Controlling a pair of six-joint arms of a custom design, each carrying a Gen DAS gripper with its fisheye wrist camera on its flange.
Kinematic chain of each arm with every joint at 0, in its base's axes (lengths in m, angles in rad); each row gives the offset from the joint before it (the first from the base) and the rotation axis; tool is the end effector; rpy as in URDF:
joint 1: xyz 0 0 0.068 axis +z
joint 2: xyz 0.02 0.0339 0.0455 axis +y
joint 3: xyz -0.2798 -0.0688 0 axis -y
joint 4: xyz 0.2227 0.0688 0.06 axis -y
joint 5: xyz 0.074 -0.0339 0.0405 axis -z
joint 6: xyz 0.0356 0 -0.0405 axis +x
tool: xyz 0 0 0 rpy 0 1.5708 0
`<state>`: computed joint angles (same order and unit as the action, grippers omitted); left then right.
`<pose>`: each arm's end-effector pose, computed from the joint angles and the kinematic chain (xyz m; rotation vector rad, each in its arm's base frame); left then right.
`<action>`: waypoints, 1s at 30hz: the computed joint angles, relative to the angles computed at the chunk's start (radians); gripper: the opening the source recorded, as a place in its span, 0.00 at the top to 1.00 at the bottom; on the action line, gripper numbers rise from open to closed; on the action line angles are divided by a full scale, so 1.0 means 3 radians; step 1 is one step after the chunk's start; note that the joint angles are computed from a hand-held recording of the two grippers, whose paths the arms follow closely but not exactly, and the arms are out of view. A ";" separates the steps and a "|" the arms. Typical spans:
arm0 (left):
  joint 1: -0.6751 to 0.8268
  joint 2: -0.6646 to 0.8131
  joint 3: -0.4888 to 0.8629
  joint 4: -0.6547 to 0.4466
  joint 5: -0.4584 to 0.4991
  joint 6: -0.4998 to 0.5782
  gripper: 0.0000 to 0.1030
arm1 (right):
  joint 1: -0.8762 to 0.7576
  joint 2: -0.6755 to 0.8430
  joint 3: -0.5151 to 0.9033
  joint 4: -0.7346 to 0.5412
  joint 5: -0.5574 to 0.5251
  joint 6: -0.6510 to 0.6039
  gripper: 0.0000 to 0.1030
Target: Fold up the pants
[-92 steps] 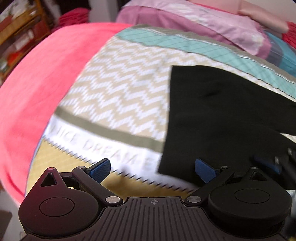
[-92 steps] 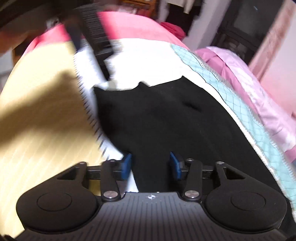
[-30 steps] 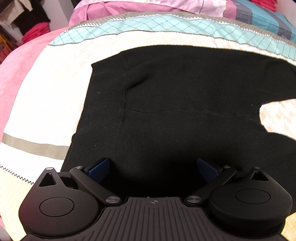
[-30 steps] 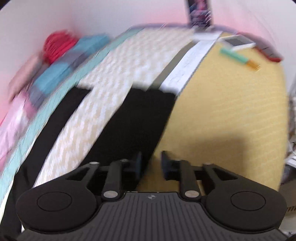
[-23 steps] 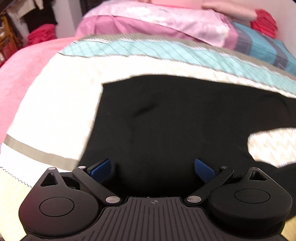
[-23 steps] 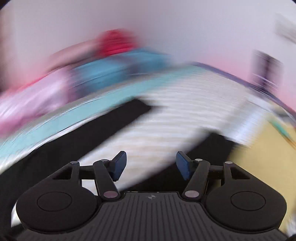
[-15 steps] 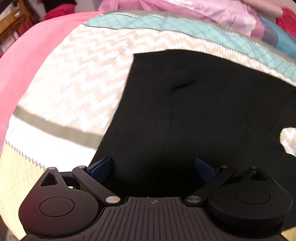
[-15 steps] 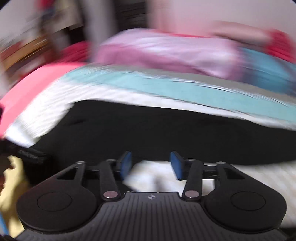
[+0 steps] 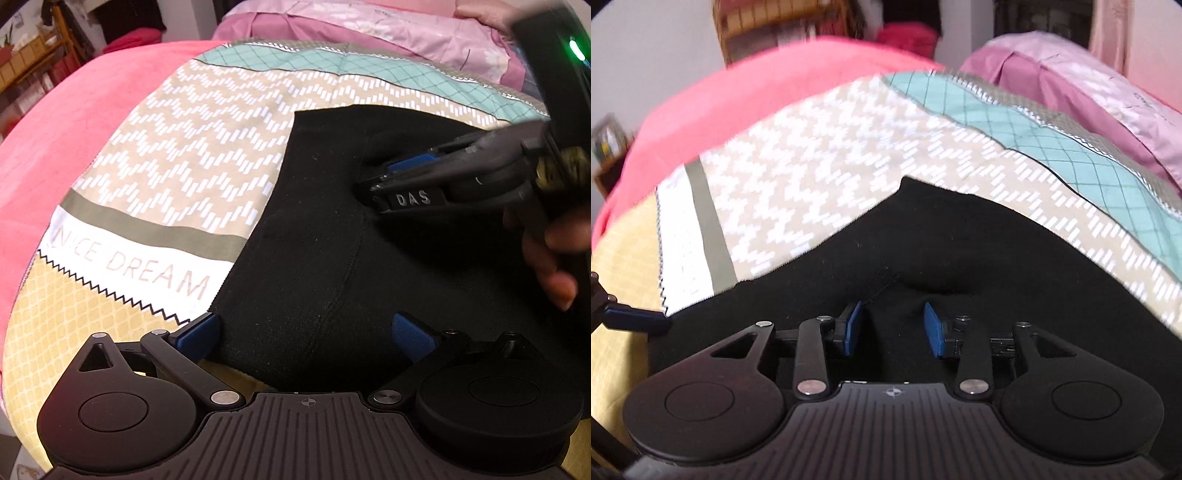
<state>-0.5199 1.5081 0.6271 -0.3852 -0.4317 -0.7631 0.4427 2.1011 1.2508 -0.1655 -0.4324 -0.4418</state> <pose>0.2004 -0.0975 0.1577 -0.4076 2.6048 0.2209 0.3637 0.1889 0.1367 -1.2281 2.2230 0.5570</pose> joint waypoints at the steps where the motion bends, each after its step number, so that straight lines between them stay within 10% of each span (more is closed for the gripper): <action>1: 0.0005 -0.0017 -0.0016 0.0019 0.0006 0.0013 0.00 | -0.0054 -0.0078 0.0013 -0.0147 -0.0111 -0.0122 0.58; 6: -0.0069 -0.0113 -0.0061 -0.0029 -0.0037 -0.0112 0.00 | -0.0103 -0.0098 0.0218 -0.0937 -0.0402 -0.0955 0.73; 9: -0.0162 -0.0112 -0.0052 -0.0106 -0.0102 -0.0231 0.00 | 0.0157 0.0040 0.0008 -0.0152 -0.0481 -0.0676 0.72; 13: -0.0167 -0.0113 -0.0019 -0.0169 -0.0093 -0.0256 0.00 | 0.0339 0.0195 0.0289 -0.0220 -0.0356 -0.0143 0.71; 18: -0.0183 -0.0163 -0.0103 -0.0076 -0.0110 -0.0244 0.00 | -0.0115 -0.0242 -0.0014 -0.0134 -0.0476 -0.0300 0.53; 21: -0.0237 -0.0124 -0.0108 -0.0057 -0.0164 -0.0291 0.00 | -0.0028 0.0108 0.0315 -0.0150 0.0081 -0.0184 0.61; 24: -0.0270 -0.0084 -0.0070 -0.0107 -0.0184 -0.0325 0.00 | 0.0049 0.0328 0.0216 0.0527 0.0004 0.0124 0.54; 28: -0.0219 -0.0053 -0.0028 -0.0125 -0.0123 -0.0279 0.00 | -0.0054 0.0117 0.0088 0.0291 0.0007 -0.0067 0.54; 30: -0.0178 -0.0079 -0.0019 -0.0133 -0.0084 -0.0229 0.00 | -0.0282 -0.0089 -0.0154 0.0355 -0.0186 -0.0002 0.38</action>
<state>-0.5732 1.4845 0.6213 -0.4253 -0.4569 -0.8319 0.3582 2.0744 1.2046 -0.0592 -0.4882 -0.4425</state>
